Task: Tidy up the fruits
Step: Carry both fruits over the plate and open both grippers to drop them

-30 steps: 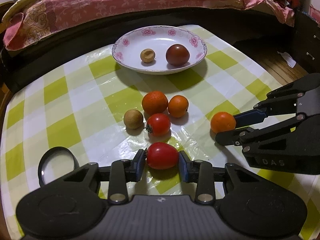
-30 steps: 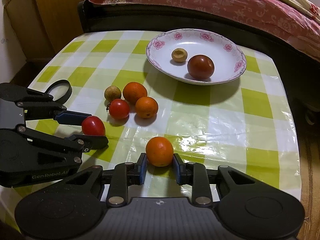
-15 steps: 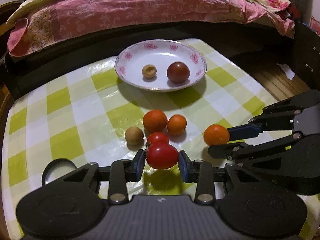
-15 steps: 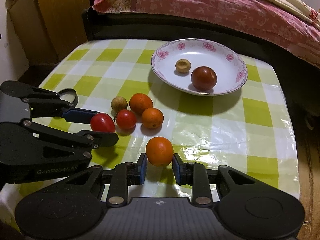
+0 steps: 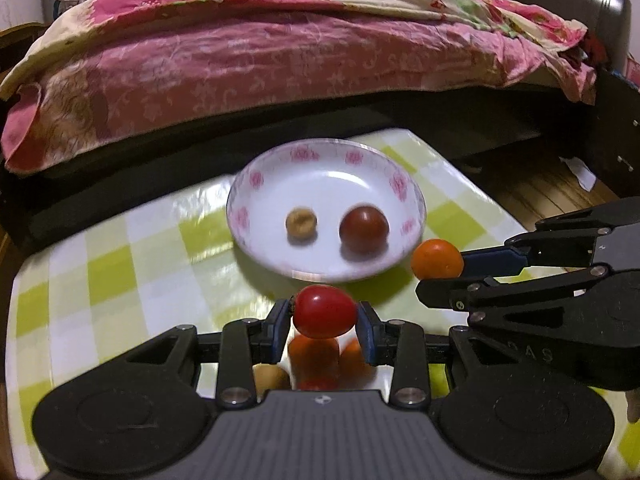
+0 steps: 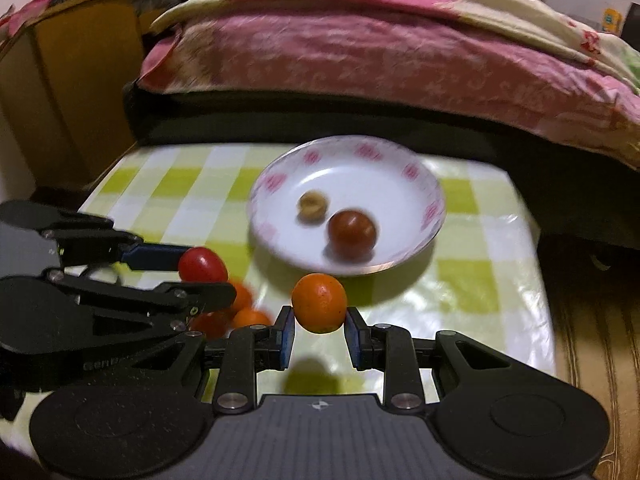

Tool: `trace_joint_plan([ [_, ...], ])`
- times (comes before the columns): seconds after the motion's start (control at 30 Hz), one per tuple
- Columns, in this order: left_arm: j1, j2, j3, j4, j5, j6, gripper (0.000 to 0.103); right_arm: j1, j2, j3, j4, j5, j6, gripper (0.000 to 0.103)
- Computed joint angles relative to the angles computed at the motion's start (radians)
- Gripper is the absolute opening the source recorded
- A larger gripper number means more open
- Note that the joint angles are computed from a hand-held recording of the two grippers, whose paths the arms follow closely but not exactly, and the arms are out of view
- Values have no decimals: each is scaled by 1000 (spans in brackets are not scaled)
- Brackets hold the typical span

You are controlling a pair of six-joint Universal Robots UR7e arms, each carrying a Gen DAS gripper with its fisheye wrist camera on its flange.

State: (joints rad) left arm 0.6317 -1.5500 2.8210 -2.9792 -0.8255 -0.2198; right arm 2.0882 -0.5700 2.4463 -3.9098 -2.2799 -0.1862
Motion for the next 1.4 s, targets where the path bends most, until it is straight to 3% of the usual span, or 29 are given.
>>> trace_joint_plan([
  [0.17, 90, 166, -75, -163, -7, 94, 44, -52, 5, -47, -33, 4, -87, 23],
  [0.4, 146, 313, -119, -303, -2, 181, 44, -101, 33, -89, -40, 9, -152, 23],
  [0.9, 208, 385, -182, -352, 0, 258, 44, -143, 67, -131, -124, 67, -253, 26],
  [1.4, 198, 351, -180, -324, 0, 231, 49, -145, 54, -124, -128, 56, -238, 36],
])
